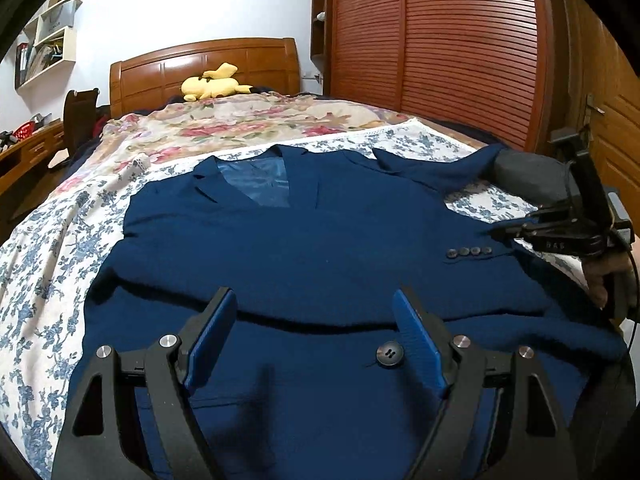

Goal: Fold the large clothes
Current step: 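Move the right gripper to the side edge of the jacket body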

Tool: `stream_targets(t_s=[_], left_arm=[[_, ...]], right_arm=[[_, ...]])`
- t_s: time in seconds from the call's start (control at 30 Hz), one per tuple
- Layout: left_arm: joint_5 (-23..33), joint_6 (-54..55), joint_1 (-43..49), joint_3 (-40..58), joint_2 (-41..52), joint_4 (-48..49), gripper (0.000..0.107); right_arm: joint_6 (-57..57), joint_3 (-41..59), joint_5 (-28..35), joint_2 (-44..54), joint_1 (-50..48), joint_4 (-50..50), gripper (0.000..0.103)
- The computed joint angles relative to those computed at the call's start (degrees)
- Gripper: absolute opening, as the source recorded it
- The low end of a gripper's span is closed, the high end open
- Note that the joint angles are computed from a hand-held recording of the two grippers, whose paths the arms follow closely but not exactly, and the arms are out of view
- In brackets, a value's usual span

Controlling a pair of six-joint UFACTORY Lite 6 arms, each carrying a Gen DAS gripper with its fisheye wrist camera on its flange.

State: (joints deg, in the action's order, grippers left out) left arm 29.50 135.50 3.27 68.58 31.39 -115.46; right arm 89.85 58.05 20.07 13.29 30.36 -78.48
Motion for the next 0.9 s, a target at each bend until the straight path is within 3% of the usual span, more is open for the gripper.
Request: stream_targets(t_s=[0.23,0.47,0.53,0.6,0.67,0.9], left_arm=[[0.34,0.26,-0.11,-0.49,-0.21,-0.44,0.082],[0.09,0.20,-0.17,-0.54,-0.28,-0.20,0.082],[0.13,0.14,-0.17,-0.56,-0.28,-0.18,0.082],[0.22,0.16,-0.17,-0.89,-0.49,-0.31,0.082],[0.14,-0.33,-0.12,-0.61,-0.37,0.09,0.082],[0.11,-0.69,0.01,-0.47,-0.28,0.41,0.082]], right_arm=[[16.47,-4.37,7.48,-3.87,1.61,-15.00,0.004],[12.71,-3.06,8.53,-2.94,2.43,-11.99,0.004],[11.55,-2.59,7.84,-3.01,1.43,-11.04,0.012],[9.93,-1.82,6.99,-2.79,0.07,-10.20,0.033],[8.14,-0.94,7.15,-2.54,-0.85,-9.42,0.045],[-0.50,5.66,4.02,4.43,-8.16,-3.87,0.051]])
